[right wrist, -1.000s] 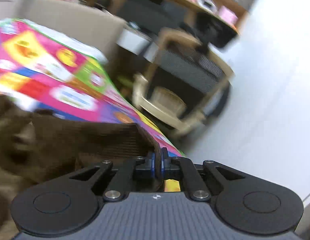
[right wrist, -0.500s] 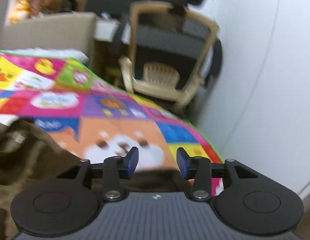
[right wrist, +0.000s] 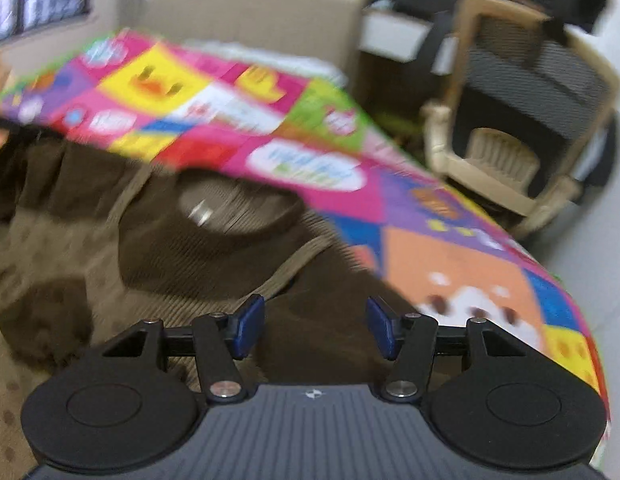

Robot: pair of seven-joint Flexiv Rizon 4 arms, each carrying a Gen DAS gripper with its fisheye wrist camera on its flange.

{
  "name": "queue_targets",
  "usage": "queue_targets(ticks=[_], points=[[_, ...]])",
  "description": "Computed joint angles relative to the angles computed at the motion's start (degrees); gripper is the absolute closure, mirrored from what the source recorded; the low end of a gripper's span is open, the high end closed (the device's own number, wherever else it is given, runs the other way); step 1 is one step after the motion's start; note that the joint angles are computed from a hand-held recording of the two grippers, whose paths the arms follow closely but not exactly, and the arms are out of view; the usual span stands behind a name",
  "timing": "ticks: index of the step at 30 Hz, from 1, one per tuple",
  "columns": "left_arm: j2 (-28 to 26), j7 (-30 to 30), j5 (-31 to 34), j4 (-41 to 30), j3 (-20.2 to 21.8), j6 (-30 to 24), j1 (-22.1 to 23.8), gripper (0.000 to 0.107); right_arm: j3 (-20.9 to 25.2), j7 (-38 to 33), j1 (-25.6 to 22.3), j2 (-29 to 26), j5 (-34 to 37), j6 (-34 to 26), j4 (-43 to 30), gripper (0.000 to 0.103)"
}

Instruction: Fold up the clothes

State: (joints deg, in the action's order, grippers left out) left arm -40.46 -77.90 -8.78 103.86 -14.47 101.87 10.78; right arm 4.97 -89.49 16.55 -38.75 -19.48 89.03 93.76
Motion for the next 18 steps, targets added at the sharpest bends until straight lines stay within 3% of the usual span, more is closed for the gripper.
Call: queue_targets(ticks=[2, 4, 7, 9, 10, 11, 13, 15, 16, 17, 18], points=[[-1.1, -0.4, -0.1, -0.5, -0.9, 0.5, 1.4, 0.102, -2.1, -0.4, 2.1, -2.9, -2.0, -3.0, -4.3, 0.047], [-1.8, -0.8, 0.1, -1.0, -1.5, 1.4, 2.4, 0.102, -9.3, 3.0, 6.9, -6.5, -4.1, -3.4, -9.1, 0.047], [-3.8, -1.7, -0.8, -4.0, 1.5, 2.5, 0.4, 0.102, -21.5, 12.6, 13.1, -11.7, -8.0, -3.3, -14.1, 0.046], [-5.0, -2.7, -2.4, -6.0, 4.0, 1.7, -1.6, 0.102, -24.0, 13.7, 14.5, -12.5, -6.0, -3.1, -15.0, 0.045], [-5.5, -2.9, -2.7, -6.7, 3.9, 1.0, -1.5, 0.101, -25.2, 17.4, 14.5, -12.5, -8.6, -2.3, -14.6, 0.045], [-5.5, -2.8, -2.3, -6.5, 2.7, 0.9, -0.5, 0.098, -26.6, 19.9, 15.0, -11.2, -9.8, -0.4, -12.3, 0.045], [-4.7, -2.7, -0.6, -4.5, -0.9, 1.8, 2.7, 0.097, -24.5, 18.5, 13.9, -6.7, -6.8, 4.9, -6.2, 0.04], [-2.9, -3.1, 1.7, -1.1, -4.7, 3.7, 6.3, 0.08, -18.3, 16.6, 9.8, -1.2, -4.6, 9.8, 0.7, 0.019], [-1.9, -3.6, 3.0, 0.9, -6.3, 5.1, 8.0, 0.055, -15.1, 15.4, 7.4, 1.6, -3.5, 12.2, 4.4, 0.008], [-0.9, -4.5, 4.5, 2.9, -7.6, 6.8, 9.5, 0.037, -13.2, 14.0, 6.1, 4.2, -2.8, 14.5, 8.2, 0.0], [0.2, -5.4, 6.3, 5.0, -9.1, 8.0, 11.3, 0.032, -12.7, 12.4, 5.8, 7.0, -1.9, 17.0, 12.8, 0.0]])
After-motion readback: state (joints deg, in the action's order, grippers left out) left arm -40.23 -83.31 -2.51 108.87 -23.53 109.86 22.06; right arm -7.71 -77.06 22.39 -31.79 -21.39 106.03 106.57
